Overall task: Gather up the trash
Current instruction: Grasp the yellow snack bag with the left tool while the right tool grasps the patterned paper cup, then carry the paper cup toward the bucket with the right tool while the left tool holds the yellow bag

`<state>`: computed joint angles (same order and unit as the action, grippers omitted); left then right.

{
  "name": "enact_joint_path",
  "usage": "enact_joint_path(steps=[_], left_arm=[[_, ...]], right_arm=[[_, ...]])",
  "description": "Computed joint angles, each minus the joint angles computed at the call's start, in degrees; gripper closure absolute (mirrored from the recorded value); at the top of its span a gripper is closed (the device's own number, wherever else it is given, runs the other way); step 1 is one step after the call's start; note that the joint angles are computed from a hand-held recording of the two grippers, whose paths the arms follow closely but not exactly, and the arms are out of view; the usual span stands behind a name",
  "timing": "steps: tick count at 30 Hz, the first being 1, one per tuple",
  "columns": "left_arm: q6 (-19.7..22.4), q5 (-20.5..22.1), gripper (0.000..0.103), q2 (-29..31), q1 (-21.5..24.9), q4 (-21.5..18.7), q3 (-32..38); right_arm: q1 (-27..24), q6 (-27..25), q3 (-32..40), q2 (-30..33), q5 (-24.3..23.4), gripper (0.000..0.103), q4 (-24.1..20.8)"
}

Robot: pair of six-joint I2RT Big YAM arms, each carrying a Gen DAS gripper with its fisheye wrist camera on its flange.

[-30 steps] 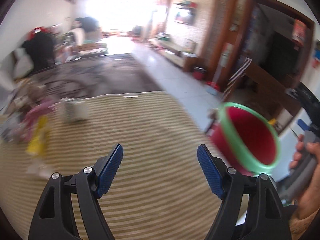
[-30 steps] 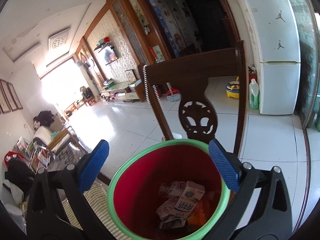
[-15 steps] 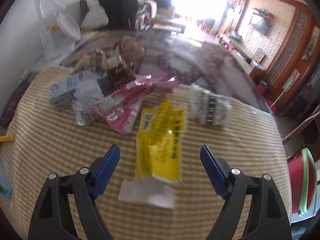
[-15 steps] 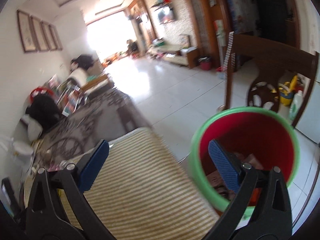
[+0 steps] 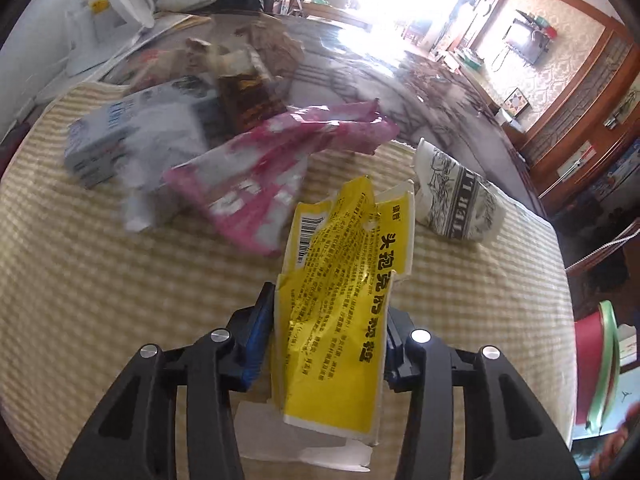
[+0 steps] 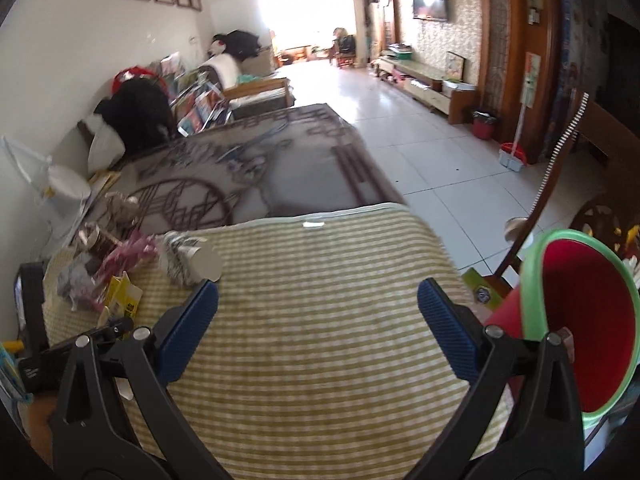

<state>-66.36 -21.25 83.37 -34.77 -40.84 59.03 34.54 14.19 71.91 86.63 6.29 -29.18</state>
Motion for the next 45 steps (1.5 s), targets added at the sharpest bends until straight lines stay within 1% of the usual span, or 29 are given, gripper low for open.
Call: enact_joint_path(steps=[2,4,6,8,9,10,13,15,17,19,20,21,23,25,26,27,28,31,34,35,36,38,40,41,43,44,45], left_arm=[[-2.68,-1.69,0.059,-3.48,-2.26,-0.61,-2.48],[-8.02,-2.27,0.059,-8.16,-5.66,0.38,-6.55],[-12.09,-2.58,0.058,-10.51,-8.34,1.25,-8.89],[-14.42,-3.04,0.059,-10.66,-10.23,0.46,-9.78],[-14.14,-2.4,0.059,-10.18,-10.21,0.61,-9.76],[-13.34,-1.37,0.059,-9.98,-9.67,1.62,-10.07],[-13.65,-0.68,0.059,-10.56,-8.93,4.73,-11.31],[-13.38,-0.76,0.057,-10.31,-8.63,4.38,-11.06],[-13.18,-1.24,0.057,-10.5,-8.27,3.84,-11.12],[-12.89,-1.51,0.05,-10.77,-8.58,3.67,-10.77],[-12.83,-1.7,0.041,-11.27,-8.91,3.29,-10.85],[-12.81,-2.09,0.037,-11.48,-9.21,2.91,-10.76],[-12.42,-2.17,0.037,-11.7,-9.2,3.25,-10.8],[-12.55,-1.18,0.036,-11.9,-8.91,4.59,-11.47],[-12.67,-0.62,0.036,-11.84,-8.63,4.9,-11.6],[-12.8,-0.32,0.036,-11.7,-8.46,4.87,-11.55],[-12.9,0.01,0.036,-11.65,-8.33,5.11,-11.7],[-12.73,1.04,0.036,-11.18,-8.04,5.92,-11.63],[-11.83,1.08,0.036,-10.57,-8.29,6.04,-11.17],[-11.58,1.22,0.036,-10.32,-8.26,6.01,-11.01],[-11.39,1.35,0.036,-10.04,-8.25,6.12,-10.86],[-11.33,1.63,0.036,-9.3,-8.24,6.33,-10.66],[-11.28,2.09,0.037,-8.66,-8.1,6.38,-10.5],[-11.14,2.27,0.038,-8.32,-8.0,6.36,-10.29],[-10.93,2.02,0.043,-7.38,-8.05,5.95,-9.49],[-10.82,1.82,0.046,-7.09,-8.18,5.86,-9.24],[-10.65,1.62,0.046,-6.9,-8.24,5.87,-9.03]], right_arm=[[1.41,-1.22,0.69,1.09,0.13,0.005,-0.16],[2.42,-2.03,1.93,2.84,-1.8,0.005,-2.0],[2.95,-0.93,3.15,4.76,-4.27,0.005,-3.89],[3.6,-0.33,3.71,5.99,-4.8,0.005,-4.96],[4.14,-0.84,4.32,6.76,-4.78,0.005,-5.75],[4.72,-1.72,4.92,7.35,-4.39,0.005,-6.45],[6.57,-6.06,6.04,8.45,-2.17,0.005,-7.06],[7.4,-8.38,7.24,9.65,-1.7,0.005,-7.4],[7.57,-9.5,8.66,10.82,-2.76,0.005,-7.93],[7.51,-10.43,11.8,13.31,-4.19,0.005,-8.72],[7.55,-10.8,13.17,14.37,-4.02,0.005,-8.99],[7.58,-11.48,15.19,15.88,-3.3,0.005,-9.19],[7.61,-12.7,19.22,18.79,-2.21,0.005,-10.2],[7.29,-13.78,25.53,23.0,-3.18,0.005,-14.33],[7.12,-14.41,29.2,25.35,-4.49,0.005,-17.7],[7.01,-15.4,33.98,28.38,-5.96,0.005,-22.42],[7.14,-16.37,37.52,30.66,-5.98,0.005,-25.38],[7.85,-19.36,42.73,34.24,-4.28,0.005,-28.62],[8.74,-21.64,46.84,37.23,-1.5,0.006,-33.17],[8.99,-22.04,47.21,37.54,-0.98,0.013,-33.61],[9.13,-22.49,46.28,36.98,-1.43,0.016,-32.88],[9.36,-22.41,43.93,35.48,-1.84,0.017,-31.08],[9.68,-22.0,41.9,34.11,-2.77,0.017,-31.11],[9.84,-21.92,40.31,33.03,-2.85,0.018,-30.45],[9.95,-21.98,34.81,29.08,-3.97,0.018,-27.14],[9.96,-22.03,33.24,27.88,-4.25,0.018,-26.28],[10.13,-21.86,29.81,25.36,-4.53,0.018,-24.45]])
